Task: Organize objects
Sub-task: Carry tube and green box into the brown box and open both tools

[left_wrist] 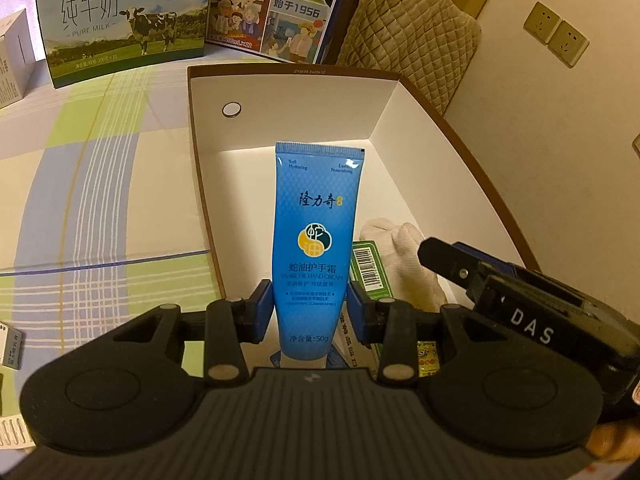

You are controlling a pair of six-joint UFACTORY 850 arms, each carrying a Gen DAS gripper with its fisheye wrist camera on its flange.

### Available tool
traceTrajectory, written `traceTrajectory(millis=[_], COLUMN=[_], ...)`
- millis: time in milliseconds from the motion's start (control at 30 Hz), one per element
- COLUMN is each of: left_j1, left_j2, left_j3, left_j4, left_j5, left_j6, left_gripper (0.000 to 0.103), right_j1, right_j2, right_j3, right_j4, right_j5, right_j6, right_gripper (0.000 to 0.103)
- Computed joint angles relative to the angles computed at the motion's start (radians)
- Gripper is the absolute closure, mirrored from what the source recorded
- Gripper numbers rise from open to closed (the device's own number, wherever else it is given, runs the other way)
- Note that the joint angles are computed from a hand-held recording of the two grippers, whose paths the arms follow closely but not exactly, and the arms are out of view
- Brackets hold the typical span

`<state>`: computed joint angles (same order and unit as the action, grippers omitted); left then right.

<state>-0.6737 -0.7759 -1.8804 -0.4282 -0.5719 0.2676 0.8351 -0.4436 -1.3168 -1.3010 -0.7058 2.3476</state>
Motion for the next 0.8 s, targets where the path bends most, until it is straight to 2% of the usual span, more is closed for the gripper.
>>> traceTrajectory(millis=[233, 367, 433, 467, 567, 667, 800], left_j1=[-0.004, -0.004, -0.006, -0.007, -0.010, -0.011, -0.010], left_j2=[-0.013, -0.016, -0.009, -0.007, 0.007, 0.028, 0.064], left_j3=[-0.018, -0.021, -0.012, -0.013, 0.001, 0.030, 0.084], left_j4=[0.026, -0.002, -0.003, 0.001, 0.009, 0.009, -0.006], left_j5=[0.007, 0.031, 0.059, 0.066, 0.093, 0.116, 0.146], left_j6=[-0.014, 0.036, 0.049, 0.055, 0.082, 0.108, 0.162], left_gripper=[0.069, 0.069, 0.063, 0.056, 0.049, 0.037, 0.031], right_j1=[0.001, 0.006, 0.009, 0.011, 0.023, 0.042, 0.067], right_j2=[0.000, -0.002, 0.002, 0.003, 0.007, 0.006, 0.001], right_j3=[0.003, 0.000, 0.005, 0.005, 0.006, -0.001, -0.019], right_j4=[0.009, 0.027, 0.026, 0.026, 0.028, 0.029, 0.045], right_j5=[-0.018, -0.049, -0.054, -0.057, -0.080, -0.113, -0.156], right_j6=[-0.014, -0.029, -0.026, -0.024, -0.029, -0.056, -0.106], right_gripper=[0.076, 0.076, 0.074, 0.074, 0.066, 0.056, 0.049])
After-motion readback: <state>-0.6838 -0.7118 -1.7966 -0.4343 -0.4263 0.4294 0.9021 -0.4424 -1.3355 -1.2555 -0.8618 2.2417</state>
